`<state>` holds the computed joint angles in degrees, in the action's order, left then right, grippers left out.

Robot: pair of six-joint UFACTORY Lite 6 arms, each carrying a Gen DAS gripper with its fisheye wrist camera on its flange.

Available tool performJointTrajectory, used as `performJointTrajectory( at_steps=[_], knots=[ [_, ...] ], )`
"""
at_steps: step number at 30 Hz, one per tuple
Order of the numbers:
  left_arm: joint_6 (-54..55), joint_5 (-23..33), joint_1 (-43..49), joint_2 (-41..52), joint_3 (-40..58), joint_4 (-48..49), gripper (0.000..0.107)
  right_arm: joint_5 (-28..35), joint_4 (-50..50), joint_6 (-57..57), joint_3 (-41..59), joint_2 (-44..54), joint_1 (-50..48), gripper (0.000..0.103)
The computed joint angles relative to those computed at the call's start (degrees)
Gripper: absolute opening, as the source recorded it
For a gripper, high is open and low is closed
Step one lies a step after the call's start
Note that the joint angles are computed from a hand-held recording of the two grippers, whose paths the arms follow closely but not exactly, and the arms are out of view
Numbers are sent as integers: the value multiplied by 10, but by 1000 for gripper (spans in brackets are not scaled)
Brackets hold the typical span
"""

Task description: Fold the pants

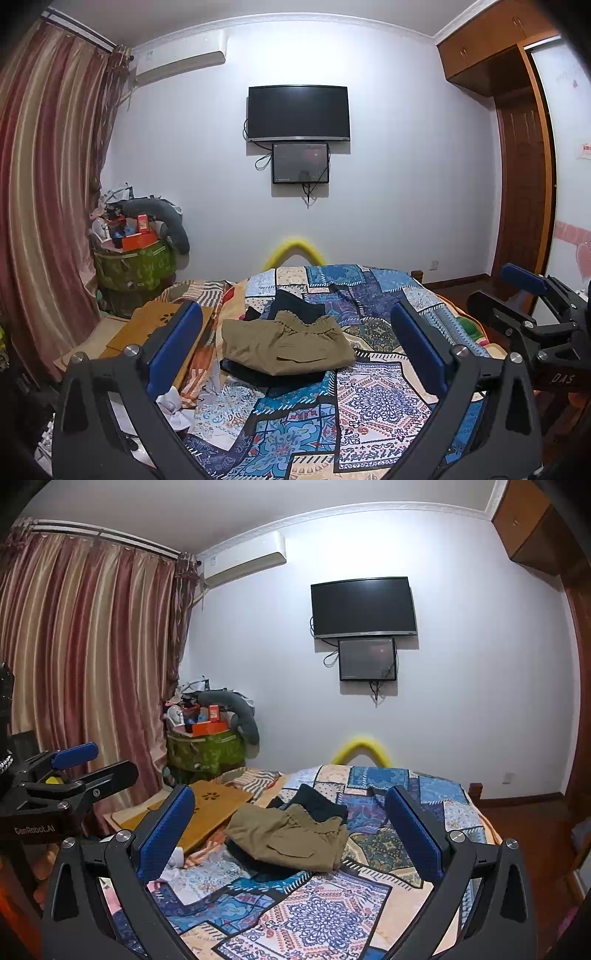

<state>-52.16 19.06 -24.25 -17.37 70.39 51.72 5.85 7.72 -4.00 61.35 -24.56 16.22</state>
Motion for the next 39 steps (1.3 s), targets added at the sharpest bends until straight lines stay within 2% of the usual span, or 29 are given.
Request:
performJointTrajectory(
  at_steps=[2, 5, 9, 15, 21, 26, 35, 39],
  knots=[
    [10, -5, 4, 2, 1, -12, 103, 2, -25, 28, 0, -1, 2, 102],
    [10, -9, 4, 6, 4, -13, 103, 9, 22, -16, 2, -2, -5, 102],
    [4, -9, 6, 10, 4, -8, 103, 15, 24, -17, 6, -2, -10, 102],
    [47, -21, 17, 14, 6, -54, 103, 20, 89, -78, 0, -9, -22, 102],
    [52, -27, 18, 15, 4, -56, 103, 22, 38, -25, 0, -12, -19, 102],
    [46, -26, 16, 16, 5, -49, 103, 26, 90, -70, -2, -17, -27, 102],
    [59, -28, 17, 15, 3, -59, 103, 27, 115, -88, -1, -17, -30, 102],
    [127, -38, 27, 18, 6, -126, 103, 24, 120, -90, -4, -18, -29, 102]
  ],
)
